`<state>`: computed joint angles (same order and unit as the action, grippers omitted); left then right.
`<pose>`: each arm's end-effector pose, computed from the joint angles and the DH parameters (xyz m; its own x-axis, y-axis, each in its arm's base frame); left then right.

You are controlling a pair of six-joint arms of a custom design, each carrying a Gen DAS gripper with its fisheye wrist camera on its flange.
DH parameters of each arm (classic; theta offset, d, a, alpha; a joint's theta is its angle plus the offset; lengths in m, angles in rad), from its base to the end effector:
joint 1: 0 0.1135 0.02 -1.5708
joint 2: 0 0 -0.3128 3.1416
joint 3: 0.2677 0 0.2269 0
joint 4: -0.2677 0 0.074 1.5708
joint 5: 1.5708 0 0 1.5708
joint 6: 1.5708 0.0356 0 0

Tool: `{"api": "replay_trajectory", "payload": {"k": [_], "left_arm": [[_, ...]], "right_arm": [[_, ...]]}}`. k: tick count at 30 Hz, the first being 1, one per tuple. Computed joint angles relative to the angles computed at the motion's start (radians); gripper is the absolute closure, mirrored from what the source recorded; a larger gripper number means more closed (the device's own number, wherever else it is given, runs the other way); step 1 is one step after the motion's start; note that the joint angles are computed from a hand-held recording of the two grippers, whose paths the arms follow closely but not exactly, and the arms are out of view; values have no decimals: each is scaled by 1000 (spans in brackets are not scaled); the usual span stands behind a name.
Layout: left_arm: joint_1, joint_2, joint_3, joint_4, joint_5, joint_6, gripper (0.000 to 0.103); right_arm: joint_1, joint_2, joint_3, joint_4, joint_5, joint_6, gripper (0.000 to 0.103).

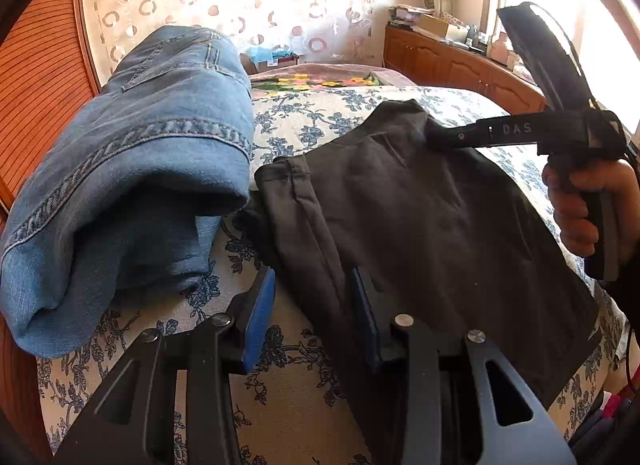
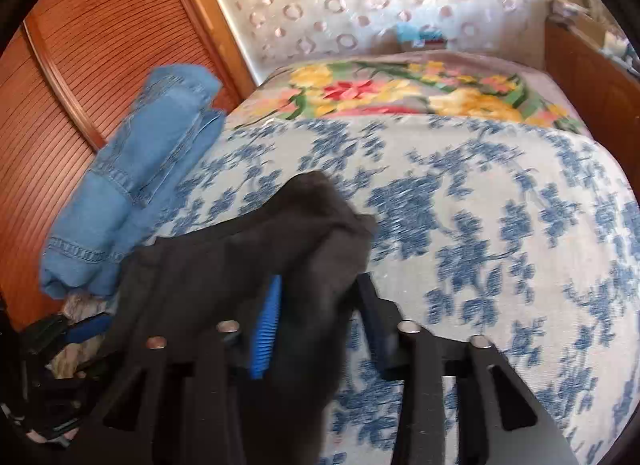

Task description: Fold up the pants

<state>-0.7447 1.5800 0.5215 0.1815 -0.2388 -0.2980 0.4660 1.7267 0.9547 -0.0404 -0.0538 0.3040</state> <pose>0.1909 -0.1645 0.1815 -0.7011 0.2583 -0.6647 0.3572 0.9339 -0.0139 0.3052 0.1556 0.2333 -0.7630 -0.0491 -0.6445 -0.2655 0.9330 0.2431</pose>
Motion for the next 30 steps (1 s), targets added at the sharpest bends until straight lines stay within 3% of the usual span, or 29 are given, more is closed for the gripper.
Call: {"api": "replay_trajectory", "payload": {"k": [3,9,14,17,22,26,30], "left_arm": [[2,-9,-4,-1,-1,-3,63],[-18,-46,9,-21,0,-5,63],[-46,-61,45,-43,-12,-9,63],[-48,-44,69,-44,-3,-9,63],[-49,3,118,-51,12,-2,63],[-44,35,167,-65,22,8,63],[-45,66,213,-77,30,21,63]], "right_arm": [[19,10,8,0,35,-30,94],[-3,-92,-67,34,71,-56,97],[-47,-182,-111,8,132,-92,97],[-94,-174,-117,-1,78,-105,97],[-106,-150,-116,-7,67,-91,88],[-97,-223,-199,46,86,-101,78],[-56,-366,-321,65,93,-92,77]]}}
